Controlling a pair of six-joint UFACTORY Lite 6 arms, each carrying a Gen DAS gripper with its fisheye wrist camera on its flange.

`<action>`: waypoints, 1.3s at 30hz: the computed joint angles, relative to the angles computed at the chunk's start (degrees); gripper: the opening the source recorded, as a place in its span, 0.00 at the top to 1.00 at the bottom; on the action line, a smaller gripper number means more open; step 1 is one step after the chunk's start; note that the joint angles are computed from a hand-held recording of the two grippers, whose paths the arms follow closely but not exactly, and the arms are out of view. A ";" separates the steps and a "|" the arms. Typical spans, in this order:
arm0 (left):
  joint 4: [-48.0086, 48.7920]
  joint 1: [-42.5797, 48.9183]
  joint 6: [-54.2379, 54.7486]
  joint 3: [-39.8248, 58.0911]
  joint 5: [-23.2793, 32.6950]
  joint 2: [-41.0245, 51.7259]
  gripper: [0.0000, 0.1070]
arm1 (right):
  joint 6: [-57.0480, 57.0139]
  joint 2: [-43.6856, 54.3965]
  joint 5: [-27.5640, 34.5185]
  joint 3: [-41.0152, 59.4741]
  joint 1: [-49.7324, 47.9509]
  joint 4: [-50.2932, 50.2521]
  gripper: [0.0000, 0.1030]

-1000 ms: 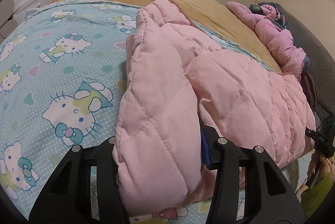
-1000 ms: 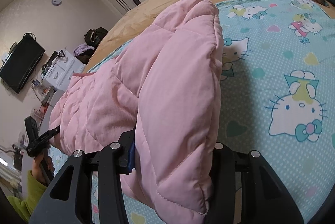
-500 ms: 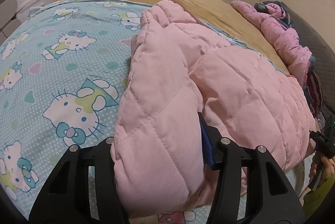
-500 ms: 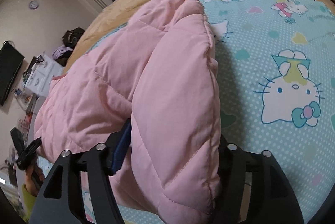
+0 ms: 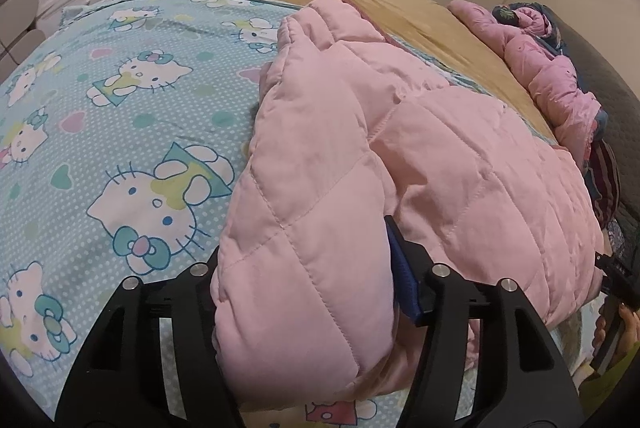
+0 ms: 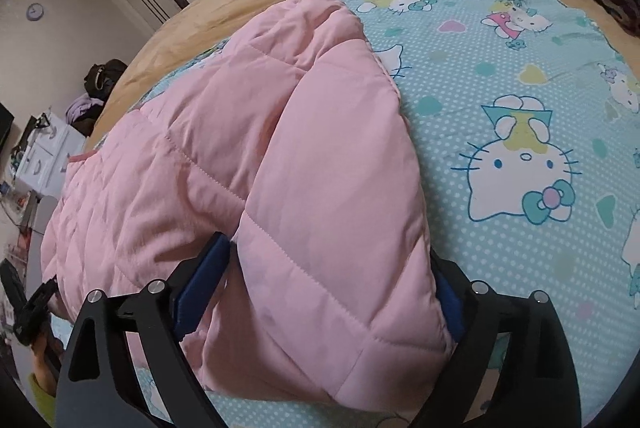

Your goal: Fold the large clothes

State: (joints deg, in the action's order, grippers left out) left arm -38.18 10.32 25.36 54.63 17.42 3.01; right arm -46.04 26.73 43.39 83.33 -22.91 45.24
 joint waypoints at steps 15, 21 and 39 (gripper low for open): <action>35.21 -2.41 -35.45 -4.83 1.54 -17.65 0.12 | -11.68 -21.74 -5.35 -15.76 -3.08 7.67 0.12; 50.93 -9.79 -51.71 -7.57 5.49 -28.81 0.12 | -19.77 -37.18 -2.56 -24.11 -4.43 12.48 0.04; 90.60 -50.72 -100.55 -17.36 28.87 -48.37 0.12 | -26.64 -72.71 10.17 -45.31 -16.18 18.32 0.04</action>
